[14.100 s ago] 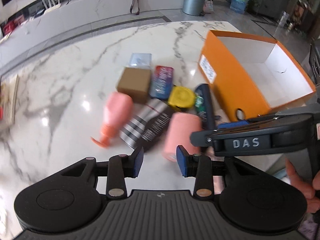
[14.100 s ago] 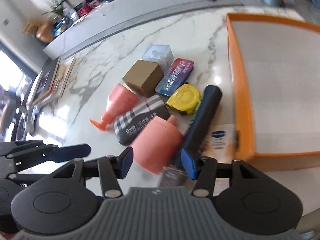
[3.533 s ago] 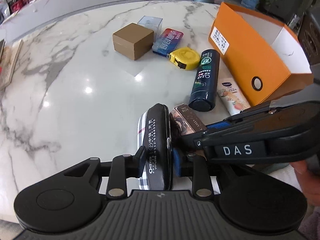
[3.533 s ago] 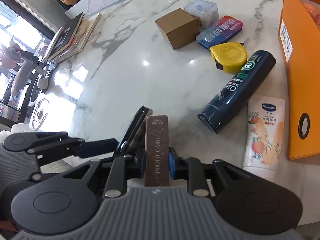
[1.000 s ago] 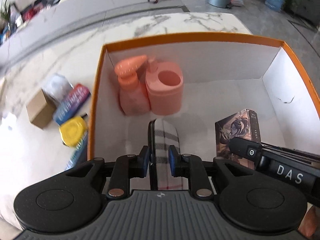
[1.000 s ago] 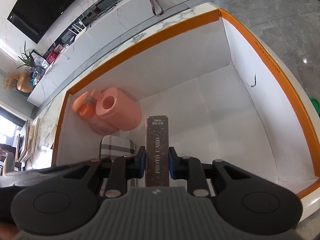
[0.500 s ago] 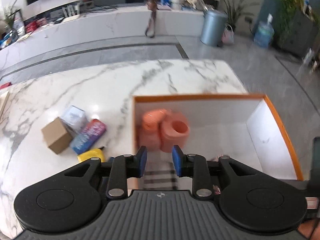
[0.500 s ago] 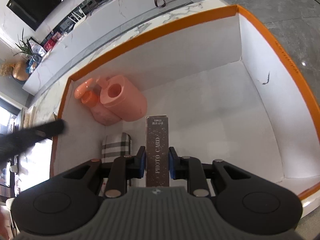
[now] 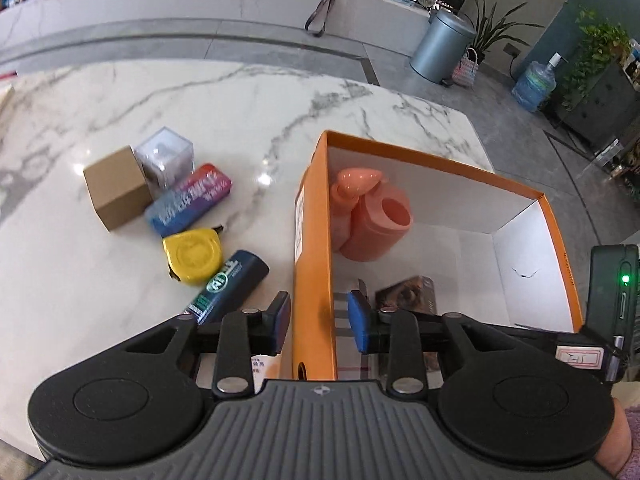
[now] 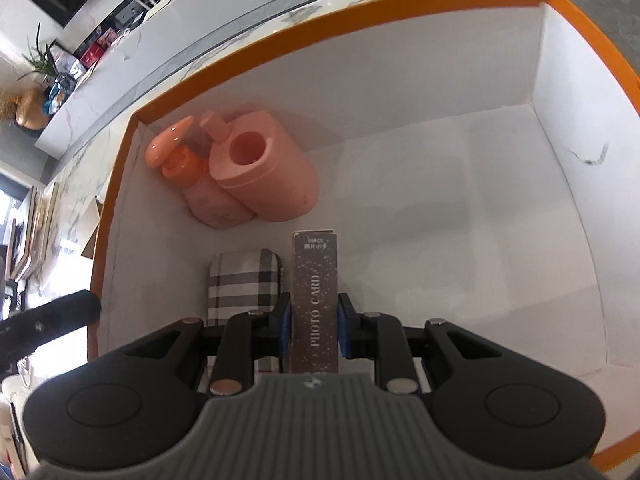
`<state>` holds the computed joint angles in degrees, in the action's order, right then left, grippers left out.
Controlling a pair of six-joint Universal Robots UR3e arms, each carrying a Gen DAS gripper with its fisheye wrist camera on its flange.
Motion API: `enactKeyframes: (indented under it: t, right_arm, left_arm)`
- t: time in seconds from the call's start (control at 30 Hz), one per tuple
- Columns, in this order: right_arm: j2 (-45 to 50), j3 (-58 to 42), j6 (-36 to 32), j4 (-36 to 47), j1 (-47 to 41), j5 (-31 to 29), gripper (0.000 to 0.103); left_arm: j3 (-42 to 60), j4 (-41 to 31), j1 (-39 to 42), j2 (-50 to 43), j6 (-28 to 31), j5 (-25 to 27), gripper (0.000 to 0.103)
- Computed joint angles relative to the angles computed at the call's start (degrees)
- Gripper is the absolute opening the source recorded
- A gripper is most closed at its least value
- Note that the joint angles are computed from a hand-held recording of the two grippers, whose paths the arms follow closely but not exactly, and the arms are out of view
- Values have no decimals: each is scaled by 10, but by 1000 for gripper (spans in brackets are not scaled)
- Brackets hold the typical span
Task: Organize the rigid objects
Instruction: 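Lower the plaid case into the box and open the left tool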
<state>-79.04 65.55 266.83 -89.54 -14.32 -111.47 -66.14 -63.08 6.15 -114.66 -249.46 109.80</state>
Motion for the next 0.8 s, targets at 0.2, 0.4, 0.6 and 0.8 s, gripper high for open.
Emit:
enactKeyframes:
  t: [0.2, 0.4, 0.6, 0.8]
  right_arm:
    - [34, -46, -26, 17, -11, 5, 23]
    - [27, -43, -48, 20, -31, 28, 24]
    - [35, -104, -90, 117, -60, 58, 42]
    - [43, -125, -130, 163, -84, 91, 45]
  left_arm:
    - [-44, 52, 0, 12, -1, -15, 35]
    - [-72, 82, 7, 21, 0, -31, 34]
    - [-90, 110, 11, 22, 0, -43, 34]
    - [-96, 119, 16, 21, -2, -49, 34]
